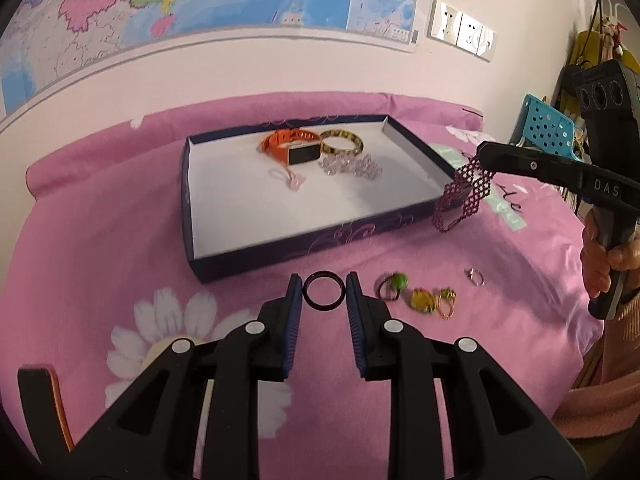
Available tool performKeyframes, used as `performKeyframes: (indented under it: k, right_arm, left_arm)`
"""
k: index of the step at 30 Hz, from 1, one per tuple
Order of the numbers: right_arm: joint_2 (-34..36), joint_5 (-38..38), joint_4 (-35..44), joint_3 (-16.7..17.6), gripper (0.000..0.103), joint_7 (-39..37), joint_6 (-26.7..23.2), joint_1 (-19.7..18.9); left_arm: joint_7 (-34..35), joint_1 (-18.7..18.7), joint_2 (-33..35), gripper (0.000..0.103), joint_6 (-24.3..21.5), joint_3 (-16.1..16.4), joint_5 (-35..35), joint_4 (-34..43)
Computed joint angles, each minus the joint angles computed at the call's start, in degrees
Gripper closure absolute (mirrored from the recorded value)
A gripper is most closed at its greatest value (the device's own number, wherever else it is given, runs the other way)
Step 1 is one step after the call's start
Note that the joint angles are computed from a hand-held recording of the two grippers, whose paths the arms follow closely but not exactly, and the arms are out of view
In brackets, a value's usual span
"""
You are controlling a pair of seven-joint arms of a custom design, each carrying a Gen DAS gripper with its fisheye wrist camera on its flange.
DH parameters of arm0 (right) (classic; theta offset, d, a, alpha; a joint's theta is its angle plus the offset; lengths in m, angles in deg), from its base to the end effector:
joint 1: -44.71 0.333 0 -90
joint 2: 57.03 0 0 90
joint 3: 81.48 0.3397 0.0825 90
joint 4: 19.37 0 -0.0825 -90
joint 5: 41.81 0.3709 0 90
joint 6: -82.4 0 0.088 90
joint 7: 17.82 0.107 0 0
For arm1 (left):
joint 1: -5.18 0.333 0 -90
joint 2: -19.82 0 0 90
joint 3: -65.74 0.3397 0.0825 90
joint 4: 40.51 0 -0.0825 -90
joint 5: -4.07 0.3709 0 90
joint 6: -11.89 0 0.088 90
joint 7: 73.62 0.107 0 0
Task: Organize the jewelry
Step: 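Carry the black ring toward the box with left tool while right tool carries the bracelet over it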
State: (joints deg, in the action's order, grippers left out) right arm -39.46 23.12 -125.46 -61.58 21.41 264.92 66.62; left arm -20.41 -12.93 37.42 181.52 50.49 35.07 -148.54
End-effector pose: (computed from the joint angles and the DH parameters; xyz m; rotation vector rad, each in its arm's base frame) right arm 0.5486 0.3453 0.4723 -1.7746 1.1915 -0.2930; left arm 0.5439 -0.3774 0.4683 -1.4551 2.1687 -0.9892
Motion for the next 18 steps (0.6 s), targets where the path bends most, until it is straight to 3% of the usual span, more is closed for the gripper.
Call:
performKeyframes:
  k: [18]
  right_arm:
    - [2.86,-9.41,4.26,-3.20,0.097,7.76,-1.25,1.48]
  left_arm:
    - [3.57,-0.55,4.15,0.080,-2.08,-0.25,-1.43,7.31]
